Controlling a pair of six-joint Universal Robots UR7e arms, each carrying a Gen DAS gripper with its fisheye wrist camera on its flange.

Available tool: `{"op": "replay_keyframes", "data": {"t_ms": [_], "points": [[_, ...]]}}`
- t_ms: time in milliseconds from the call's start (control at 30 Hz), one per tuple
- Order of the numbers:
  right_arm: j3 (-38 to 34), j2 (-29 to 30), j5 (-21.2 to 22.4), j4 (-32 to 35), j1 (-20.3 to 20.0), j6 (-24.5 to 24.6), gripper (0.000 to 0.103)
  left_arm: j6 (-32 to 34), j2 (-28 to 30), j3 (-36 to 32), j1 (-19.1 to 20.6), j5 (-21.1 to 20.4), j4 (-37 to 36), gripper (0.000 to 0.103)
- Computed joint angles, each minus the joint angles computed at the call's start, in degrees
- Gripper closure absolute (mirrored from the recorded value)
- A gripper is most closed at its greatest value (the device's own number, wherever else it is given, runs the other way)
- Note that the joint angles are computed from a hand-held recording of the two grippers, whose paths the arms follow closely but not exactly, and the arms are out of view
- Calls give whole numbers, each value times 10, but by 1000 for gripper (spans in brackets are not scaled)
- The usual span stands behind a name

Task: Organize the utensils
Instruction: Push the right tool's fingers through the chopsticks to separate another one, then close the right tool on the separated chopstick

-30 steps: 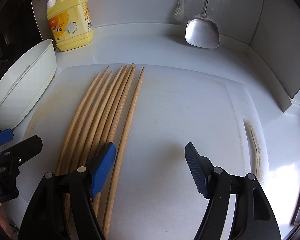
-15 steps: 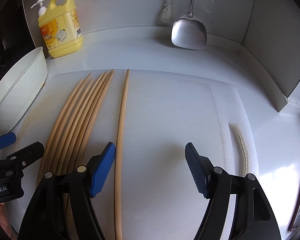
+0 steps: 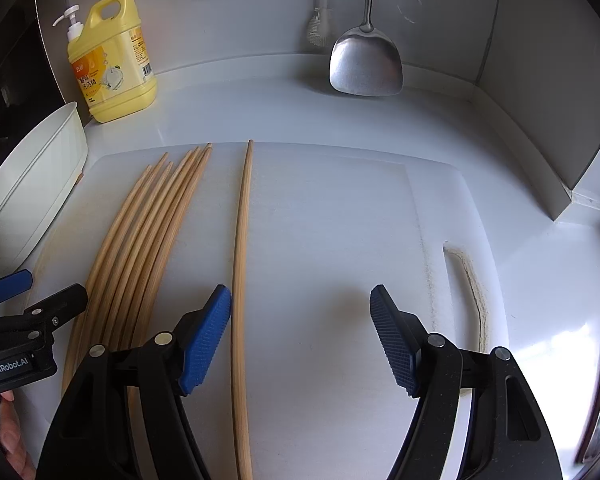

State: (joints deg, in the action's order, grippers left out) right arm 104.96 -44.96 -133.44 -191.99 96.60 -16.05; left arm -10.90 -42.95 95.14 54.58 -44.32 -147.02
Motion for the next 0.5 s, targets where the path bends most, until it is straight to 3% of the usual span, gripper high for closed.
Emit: {"op": "replay_keyframes", "data": {"t_ms": [500], "points": [[-5, 2, 0, 5, 2, -7, 35, -13, 11, -7, 0, 10, -1, 5]]}}
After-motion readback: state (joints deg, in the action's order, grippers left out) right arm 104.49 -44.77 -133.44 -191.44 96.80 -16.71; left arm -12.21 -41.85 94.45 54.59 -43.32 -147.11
